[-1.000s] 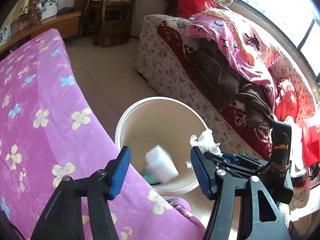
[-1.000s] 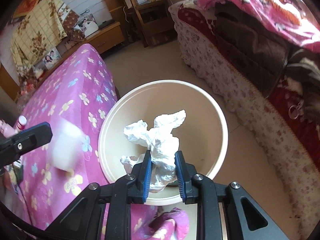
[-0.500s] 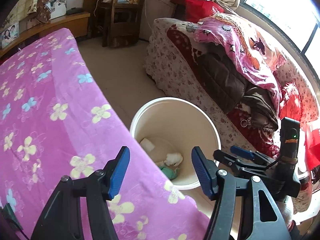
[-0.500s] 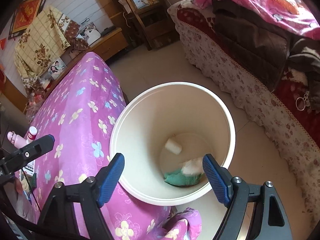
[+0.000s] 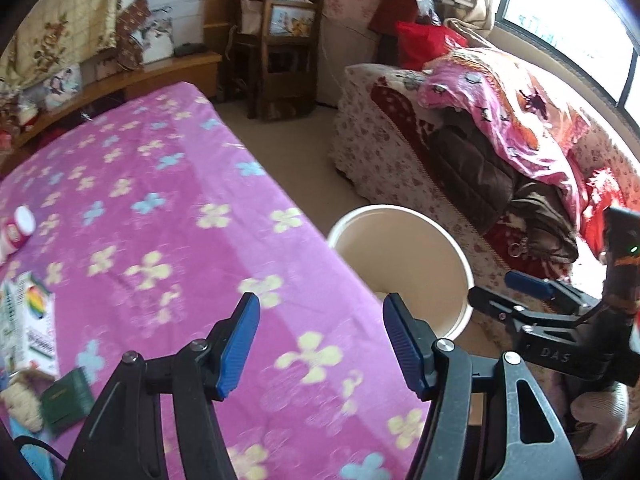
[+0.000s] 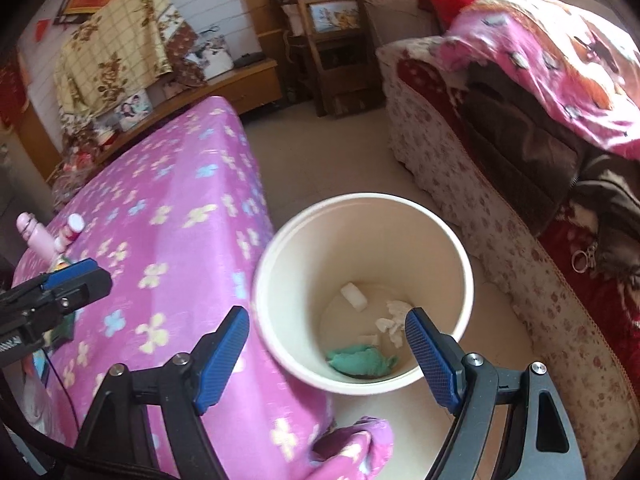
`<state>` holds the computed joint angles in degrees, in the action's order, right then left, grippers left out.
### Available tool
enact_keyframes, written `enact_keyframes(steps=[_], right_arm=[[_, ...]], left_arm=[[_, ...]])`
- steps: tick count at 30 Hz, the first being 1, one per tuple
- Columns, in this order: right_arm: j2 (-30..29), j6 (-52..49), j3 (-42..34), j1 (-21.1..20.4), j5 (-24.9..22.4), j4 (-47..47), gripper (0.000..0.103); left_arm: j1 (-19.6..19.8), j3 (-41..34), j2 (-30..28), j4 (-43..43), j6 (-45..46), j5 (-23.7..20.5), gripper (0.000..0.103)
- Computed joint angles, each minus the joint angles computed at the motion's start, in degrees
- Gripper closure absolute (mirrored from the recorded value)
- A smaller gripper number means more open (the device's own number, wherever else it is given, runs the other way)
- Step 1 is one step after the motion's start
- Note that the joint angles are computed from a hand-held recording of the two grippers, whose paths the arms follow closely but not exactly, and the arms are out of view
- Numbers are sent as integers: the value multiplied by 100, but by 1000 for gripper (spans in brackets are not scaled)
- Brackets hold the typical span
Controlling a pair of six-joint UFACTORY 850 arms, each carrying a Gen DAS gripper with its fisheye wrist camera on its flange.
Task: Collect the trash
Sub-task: 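Move both tools back over the trash on the table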
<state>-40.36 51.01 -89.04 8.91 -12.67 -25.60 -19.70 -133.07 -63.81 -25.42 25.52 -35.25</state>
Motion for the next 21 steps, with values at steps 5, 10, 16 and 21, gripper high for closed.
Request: enact_keyframes(steps=[5, 10, 16, 21], right_arm=[[-23, 6, -179, 254, -66, -34, 19], [-196, -653, -546, 466, -213, 510, 19], [-433, -1156, -1011, 689, -366, 856, 19], [-719, -1747, -1527, 894, -539, 1258, 19]], left_arm=[[128, 1002, 579, 139, -19, 553, 38], [313, 1710, 985, 324, -139, 969, 38], [581, 2214, 1285, 470, -358, 1252, 38], [830, 2522, 1487, 301, -326, 1331, 38]])
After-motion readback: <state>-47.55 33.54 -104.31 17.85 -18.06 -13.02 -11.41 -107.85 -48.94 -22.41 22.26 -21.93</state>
